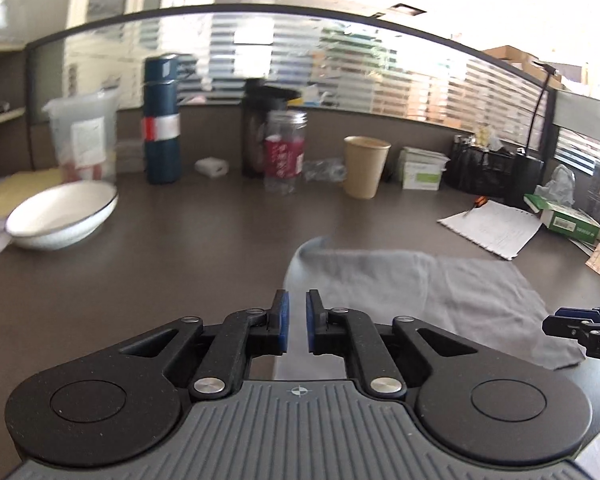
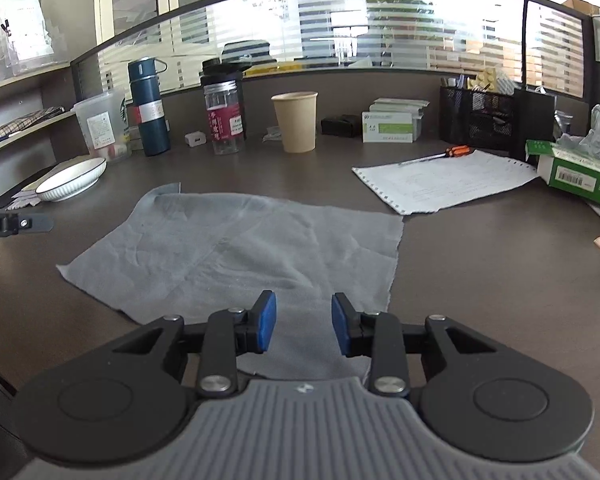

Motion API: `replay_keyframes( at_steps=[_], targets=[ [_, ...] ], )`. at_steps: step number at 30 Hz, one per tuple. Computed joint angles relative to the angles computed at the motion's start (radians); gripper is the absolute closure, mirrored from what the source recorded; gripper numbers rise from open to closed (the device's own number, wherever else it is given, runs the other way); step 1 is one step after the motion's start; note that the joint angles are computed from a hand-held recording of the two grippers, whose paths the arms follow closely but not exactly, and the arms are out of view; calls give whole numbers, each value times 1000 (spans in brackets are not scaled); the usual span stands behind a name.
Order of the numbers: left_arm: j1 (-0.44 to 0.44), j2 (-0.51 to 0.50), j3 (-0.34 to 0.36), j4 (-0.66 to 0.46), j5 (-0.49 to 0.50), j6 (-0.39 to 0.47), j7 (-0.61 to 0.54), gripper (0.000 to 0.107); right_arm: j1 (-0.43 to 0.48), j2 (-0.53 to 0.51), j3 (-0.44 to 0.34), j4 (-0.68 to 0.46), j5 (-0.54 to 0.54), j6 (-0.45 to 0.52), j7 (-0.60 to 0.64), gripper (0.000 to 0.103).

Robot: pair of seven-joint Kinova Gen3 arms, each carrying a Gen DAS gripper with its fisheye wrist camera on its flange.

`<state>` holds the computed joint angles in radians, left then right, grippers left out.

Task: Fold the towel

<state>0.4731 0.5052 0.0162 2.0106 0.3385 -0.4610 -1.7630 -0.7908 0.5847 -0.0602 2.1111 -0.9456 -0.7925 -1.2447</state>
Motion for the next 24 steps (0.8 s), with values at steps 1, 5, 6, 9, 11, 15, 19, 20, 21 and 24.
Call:
replay_keyframes(
  at_steps=[1,5,6,9,11,15,19,20,21,24],
  targets=[
    [3,19,-3,-36,2,32,-11,90,0,1,3,-7,-5,3,7,68],
    [24,91,-35,-154,10,160,-27,89,13,14,16,-56,-26,54,60,68],
    [35,100,-52,-168,13,187,-23,89,14,16,20,-66,-37,70,75,68],
    [11,108,-36,-161,-31,200,6,88,19,19,24,-76,-47,110,101,68],
    [16,95,-42,-136,-53,194,14,84,9,19,27,-65,-45,100,104,68],
    [72,72,-95,-80,-49,172,-11,73,-13,11,32,-44,-57,89,128,63],
    [4,24,-30,-19,-102,182,7,73,-19,-6,23,-16,-63,83,138,61],
    [1,15,-29,-11,-106,188,8,73,-20,-10,21,-12,-64,86,142,61],
    [9,7,-38,-5,-105,191,4,73,-21,-14,21,-10,-66,85,145,61],
    [20,-10,-51,17,-92,140,2,72,-24,-22,19,-6,-71,67,145,61]
  ],
)
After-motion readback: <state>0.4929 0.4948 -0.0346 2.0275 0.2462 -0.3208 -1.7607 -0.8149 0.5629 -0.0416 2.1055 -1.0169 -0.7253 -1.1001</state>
